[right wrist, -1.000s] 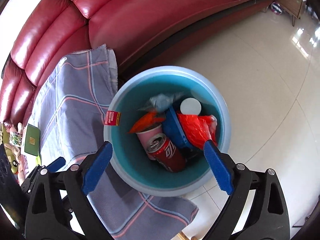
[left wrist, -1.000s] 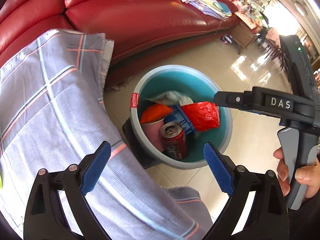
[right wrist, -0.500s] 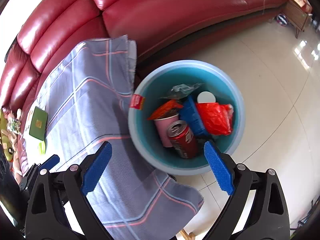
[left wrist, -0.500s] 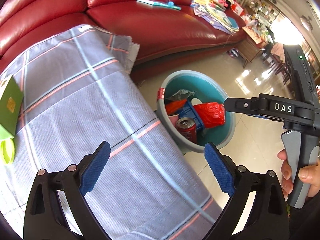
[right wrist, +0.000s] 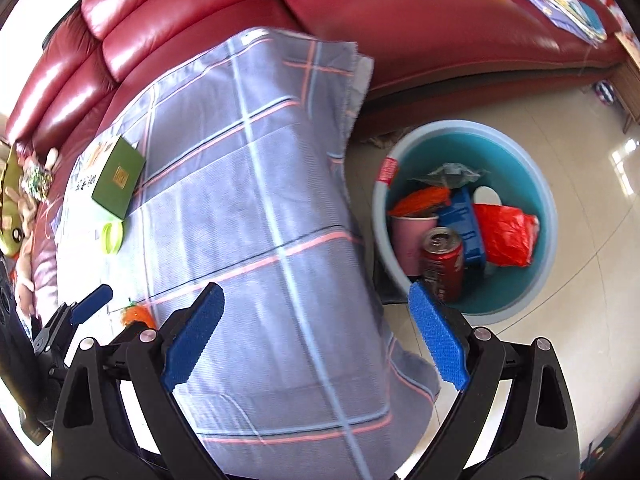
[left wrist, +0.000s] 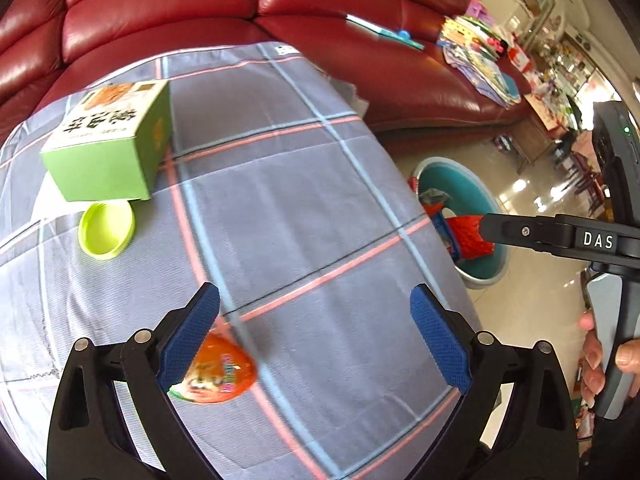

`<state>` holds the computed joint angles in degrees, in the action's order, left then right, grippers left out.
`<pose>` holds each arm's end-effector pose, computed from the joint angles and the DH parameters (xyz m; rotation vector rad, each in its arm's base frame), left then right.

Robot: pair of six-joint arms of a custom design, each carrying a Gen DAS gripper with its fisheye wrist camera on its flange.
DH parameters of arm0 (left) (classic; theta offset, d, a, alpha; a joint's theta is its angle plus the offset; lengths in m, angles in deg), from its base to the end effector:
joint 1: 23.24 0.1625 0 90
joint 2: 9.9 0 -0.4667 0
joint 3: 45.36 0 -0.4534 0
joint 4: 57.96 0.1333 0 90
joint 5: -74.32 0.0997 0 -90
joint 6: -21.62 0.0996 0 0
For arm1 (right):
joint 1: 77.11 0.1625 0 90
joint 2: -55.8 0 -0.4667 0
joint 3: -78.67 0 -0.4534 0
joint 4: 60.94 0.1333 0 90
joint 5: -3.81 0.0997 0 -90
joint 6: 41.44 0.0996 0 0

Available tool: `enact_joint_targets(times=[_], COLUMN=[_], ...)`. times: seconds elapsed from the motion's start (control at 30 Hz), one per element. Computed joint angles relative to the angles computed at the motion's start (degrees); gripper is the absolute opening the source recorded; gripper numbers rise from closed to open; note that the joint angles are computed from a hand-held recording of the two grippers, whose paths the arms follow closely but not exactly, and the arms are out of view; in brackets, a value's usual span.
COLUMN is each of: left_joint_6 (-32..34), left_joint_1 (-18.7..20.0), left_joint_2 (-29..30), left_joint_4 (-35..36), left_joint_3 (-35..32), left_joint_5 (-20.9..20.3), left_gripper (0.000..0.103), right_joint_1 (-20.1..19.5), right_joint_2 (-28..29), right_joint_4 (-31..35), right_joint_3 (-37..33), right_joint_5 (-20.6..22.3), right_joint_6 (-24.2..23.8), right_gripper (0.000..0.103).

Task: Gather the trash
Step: 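Move both grippers back toward the orange-green egg toy on the table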

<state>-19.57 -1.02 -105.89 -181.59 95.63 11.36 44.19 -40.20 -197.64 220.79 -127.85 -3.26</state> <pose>-0.2585 -0.2985 0.1994 0.6800 2.5983 -0.3702 0.2474 -0.2778 0.2264 -0.1544 -2.4892 0.5511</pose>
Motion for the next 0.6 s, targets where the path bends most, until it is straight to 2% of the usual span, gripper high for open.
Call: enact_joint_targets(times=[0.17, 0.37, 0.6], left_joint_6=[-1.53, -2.49, 0.28], left_joint_1=[2.67, 7.81, 14.9], left_joint_2=[-7.85, -16.79, -22.11], left_joint_4=[6.14, 11.59, 14.57], left_joint_3=[0.55, 0.13, -1.58], left_joint_5=[3.04, 6.68, 9.63], left_gripper=[0.096, 0.096, 0.096], right_joint_1=[2.93, 6.42, 8.41], right_joint_2=[9.8, 22.28, 32.47], right_joint_4=[0.44, 0.44, 2.79], right_joint_3=[-5.38, -14.15, -22.92], right_joint_5=[0.26, 0.69, 0.93], right_joint_6=[-0.1, -3.84, -4.04], right_gripper=[0.089, 0.089, 0.089])
